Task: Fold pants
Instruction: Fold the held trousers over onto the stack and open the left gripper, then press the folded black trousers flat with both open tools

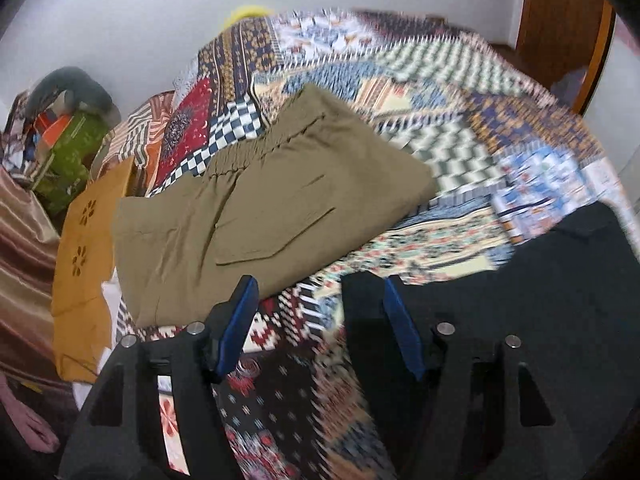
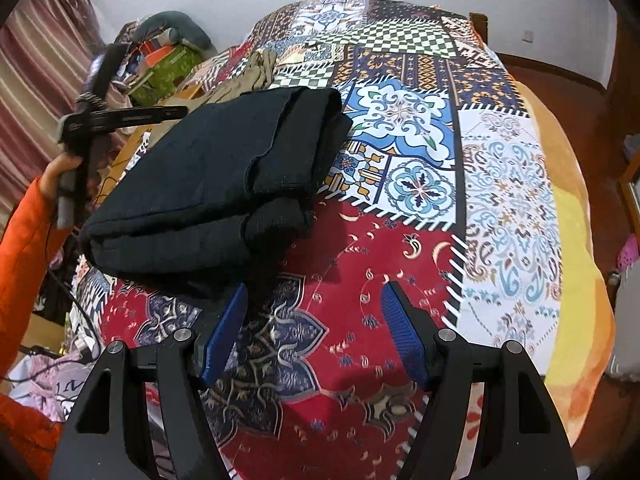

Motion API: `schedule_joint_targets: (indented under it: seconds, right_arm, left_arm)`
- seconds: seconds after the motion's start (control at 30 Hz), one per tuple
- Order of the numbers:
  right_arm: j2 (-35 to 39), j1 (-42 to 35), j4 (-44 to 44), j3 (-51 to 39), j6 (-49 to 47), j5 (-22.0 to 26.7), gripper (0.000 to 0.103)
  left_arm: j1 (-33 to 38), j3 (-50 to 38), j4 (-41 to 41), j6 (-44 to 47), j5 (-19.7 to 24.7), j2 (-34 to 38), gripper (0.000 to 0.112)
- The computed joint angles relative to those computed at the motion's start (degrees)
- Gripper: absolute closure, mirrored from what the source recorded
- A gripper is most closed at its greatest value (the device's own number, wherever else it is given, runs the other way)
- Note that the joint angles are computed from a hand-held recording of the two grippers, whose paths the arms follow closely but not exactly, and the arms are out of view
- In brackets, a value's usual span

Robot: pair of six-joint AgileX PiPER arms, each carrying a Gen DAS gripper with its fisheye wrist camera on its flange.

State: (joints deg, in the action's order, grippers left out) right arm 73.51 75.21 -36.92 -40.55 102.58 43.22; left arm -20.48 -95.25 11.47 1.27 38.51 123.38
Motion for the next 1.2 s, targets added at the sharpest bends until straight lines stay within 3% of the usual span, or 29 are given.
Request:
schedule_joint_targets:
  seconds: [0.27,0.4,0.5,0.67,0.93,1.2]
  right_arm:
    - [-0.21,-11.03,4.88,1.28,-13.25,-6.49,0.033]
    - [0.80,-19.36,8.11,0.68,-22.31,-5.78,0.033]
    - [0.78,-27.31,11.55,1.79,-29.77,-10.73,0.033]
    - [3.19,-33.49,12.81,0.16,-35.23,-12.00,0.033]
    - [-0.28,-31.80,8.47,0.70,-30.05,-7.15,0.033]
    - [-6.48,-21.80,2.00,-0.05,-19.70,2.24,0.033]
  left_arm:
    - [2.23,-4.22,-5.63,11.31,1.29,5.02,0.040]
    - [4.03,1.76,-9.96,17.13,-2.00,1.96,0.040]
    - [5.36,6.08,-13.06,20.65,-2.63,-0.29,0.040]
    - [7.08,15.54,-16.10,22.38,-4.90,-6.22,0.040]
    - [6.90,33.24,-20.39,22.93,-10.01,-18.79,0.040]
    - [3.24,47.42,-26.48,23.27,-14.67,-31.16,0.040]
